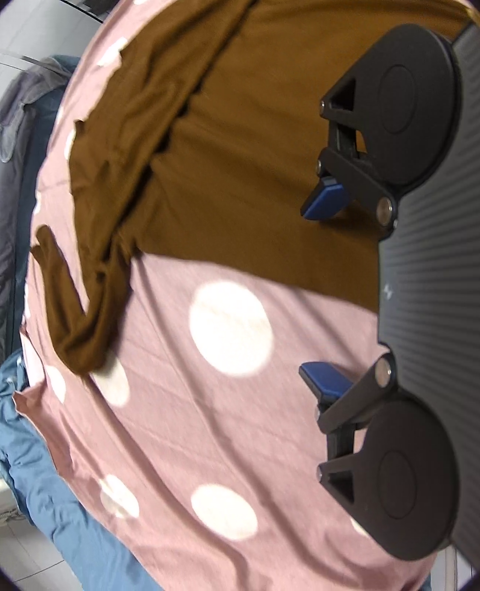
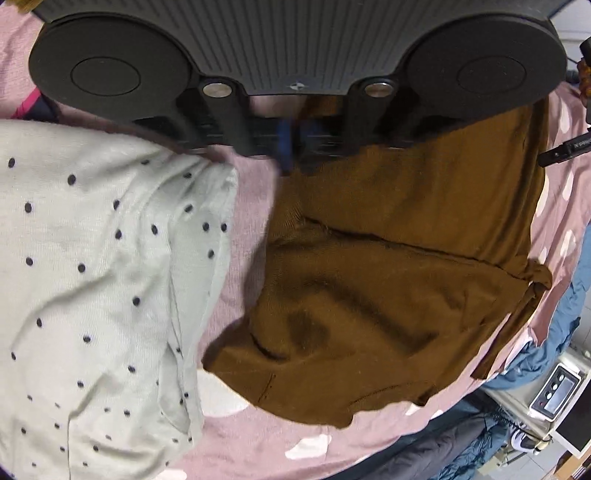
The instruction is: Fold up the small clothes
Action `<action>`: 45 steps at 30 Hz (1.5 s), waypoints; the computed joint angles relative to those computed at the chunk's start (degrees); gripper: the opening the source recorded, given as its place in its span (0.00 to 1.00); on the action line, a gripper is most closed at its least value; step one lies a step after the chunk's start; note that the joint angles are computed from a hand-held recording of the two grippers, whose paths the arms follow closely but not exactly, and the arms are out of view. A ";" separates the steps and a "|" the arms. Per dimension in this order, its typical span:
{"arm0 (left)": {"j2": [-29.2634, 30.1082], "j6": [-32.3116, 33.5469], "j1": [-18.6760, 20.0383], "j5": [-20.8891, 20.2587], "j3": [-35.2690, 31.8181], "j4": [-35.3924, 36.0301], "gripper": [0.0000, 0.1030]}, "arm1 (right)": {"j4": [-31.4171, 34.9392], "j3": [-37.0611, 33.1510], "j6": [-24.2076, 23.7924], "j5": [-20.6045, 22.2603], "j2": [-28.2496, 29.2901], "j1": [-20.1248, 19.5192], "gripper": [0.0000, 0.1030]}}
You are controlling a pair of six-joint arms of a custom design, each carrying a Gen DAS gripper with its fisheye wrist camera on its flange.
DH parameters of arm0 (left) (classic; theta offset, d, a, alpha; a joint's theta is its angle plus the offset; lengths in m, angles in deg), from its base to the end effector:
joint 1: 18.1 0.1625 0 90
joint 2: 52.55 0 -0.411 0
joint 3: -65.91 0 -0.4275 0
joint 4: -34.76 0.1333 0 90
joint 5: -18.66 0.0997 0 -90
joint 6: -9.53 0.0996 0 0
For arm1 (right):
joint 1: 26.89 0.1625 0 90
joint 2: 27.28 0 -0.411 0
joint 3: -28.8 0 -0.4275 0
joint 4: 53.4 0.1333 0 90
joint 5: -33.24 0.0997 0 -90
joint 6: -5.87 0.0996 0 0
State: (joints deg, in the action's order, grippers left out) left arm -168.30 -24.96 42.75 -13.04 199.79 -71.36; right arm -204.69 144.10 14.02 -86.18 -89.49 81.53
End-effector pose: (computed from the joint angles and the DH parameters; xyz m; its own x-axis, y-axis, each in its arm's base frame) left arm 0.0319 -0.3905 0.3439 -0.6419 -0.2618 -0.7207 0.1496 0.8791 -0.4526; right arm 0.2568 -0.5041 0.1126 -0.8843 -0.0735 0.4611 -0.1893 0.9592 -0.2101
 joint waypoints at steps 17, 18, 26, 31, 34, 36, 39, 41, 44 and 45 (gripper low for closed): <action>-1.05 17.13 3.79 -9.66 -0.08 -6.46 0.26 | 3.33 0.23 -6.48 -3.37 -1.61 2.68 0.49; -0.73 16.80 3.95 -9.80 -0.67 -6.07 0.06 | 3.61 0.28 -6.93 -3.36 -1.74 2.53 0.49; -0.44 16.52 5.91 -6.77 -2.49 -4.84 0.04 | -0.60 2.92 -12.53 0.91 -4.02 3.59 0.49; 1.27 15.28 5.63 -3.89 -3.24 -3.58 0.12 | 2.01 2.04 -18.46 5.76 -2.11 4.18 0.58; 1.01 15.33 5.45 -2.76 -2.83 -3.21 0.26 | 4.68 0.94 -16.78 5.04 0.41 4.37 0.63; 1.11 13.76 5.07 -0.63 -2.89 -1.40 0.43 | 6.91 0.17 -14.83 2.56 1.99 4.60 0.63; 0.65 12.55 5.05 -0.42 -3.38 -0.56 0.51 | 7.12 -0.08 -14.85 2.08 2.62 4.52 0.70; 0.10 12.54 4.71 -0.31 -3.42 -0.61 0.56 | 8.73 -0.95 -14.53 2.56 2.76 4.45 0.73; -0.09 10.45 3.79 1.18 -4.10 1.66 0.71 | 9.37 -1.92 -14.75 2.37 2.45 4.75 0.73; -0.37 10.73 3.45 1.27 -3.99 0.86 0.73 | 9.31 -2.42 -14.86 2.93 2.33 4.72 0.73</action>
